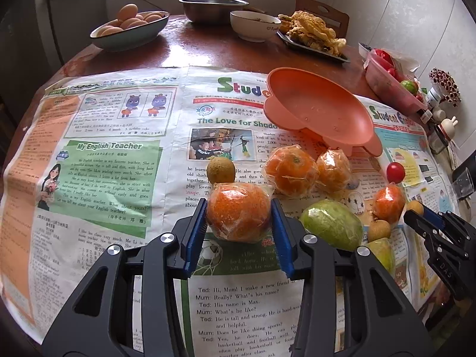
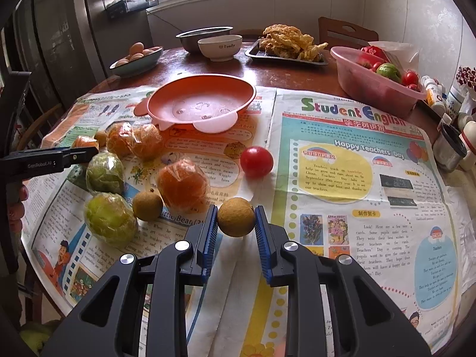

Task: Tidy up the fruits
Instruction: 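Grasp a plastic-wrapped orange with the left tool while the right tool grasps a small tan fruit, then lift and carry the wrapped orange and tan fruit over the orange bowl with both tools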

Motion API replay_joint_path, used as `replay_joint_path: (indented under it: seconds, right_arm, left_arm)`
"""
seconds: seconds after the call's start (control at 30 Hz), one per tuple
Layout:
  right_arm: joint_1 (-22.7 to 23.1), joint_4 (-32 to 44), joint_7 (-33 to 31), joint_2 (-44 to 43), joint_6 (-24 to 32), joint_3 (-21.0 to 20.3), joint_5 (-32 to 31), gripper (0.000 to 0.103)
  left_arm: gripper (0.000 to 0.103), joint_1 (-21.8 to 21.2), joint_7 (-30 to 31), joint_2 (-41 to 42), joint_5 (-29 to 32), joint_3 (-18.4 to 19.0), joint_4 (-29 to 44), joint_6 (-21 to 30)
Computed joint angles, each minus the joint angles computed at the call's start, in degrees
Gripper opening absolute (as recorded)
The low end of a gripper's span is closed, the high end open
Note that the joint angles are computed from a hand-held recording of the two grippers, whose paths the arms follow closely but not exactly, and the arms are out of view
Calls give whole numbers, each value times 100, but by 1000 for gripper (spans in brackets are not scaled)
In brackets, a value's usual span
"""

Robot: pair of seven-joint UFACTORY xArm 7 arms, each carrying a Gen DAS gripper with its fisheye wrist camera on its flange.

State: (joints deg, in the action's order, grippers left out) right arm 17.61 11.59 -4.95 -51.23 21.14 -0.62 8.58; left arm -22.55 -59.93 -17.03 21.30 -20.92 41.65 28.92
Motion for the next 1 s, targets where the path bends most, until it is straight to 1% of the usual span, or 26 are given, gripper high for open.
replay_joint_path:
  seconds: [0.23, 0.53, 0.67, 1.0]
  right_arm:
    - [187, 191, -152, 68, -58, -151, 110, 24]
    - [508, 691, -490, 638, -355, -321, 344, 24]
    - [680, 939, -676, 973, -425, -412, 495, 24]
    - [858, 1483, -1089, 1804, -572, -485, 877, 24]
  left_arm:
    - [33, 24, 96, -66, 21, -13, 162, 62]
    - [33, 5, 340, 419, 76, 88, 738, 86]
    - [33, -59, 481, 713, 83, 192, 1041, 104]
    - [33, -261, 947, 1444, -51, 531, 1760, 144]
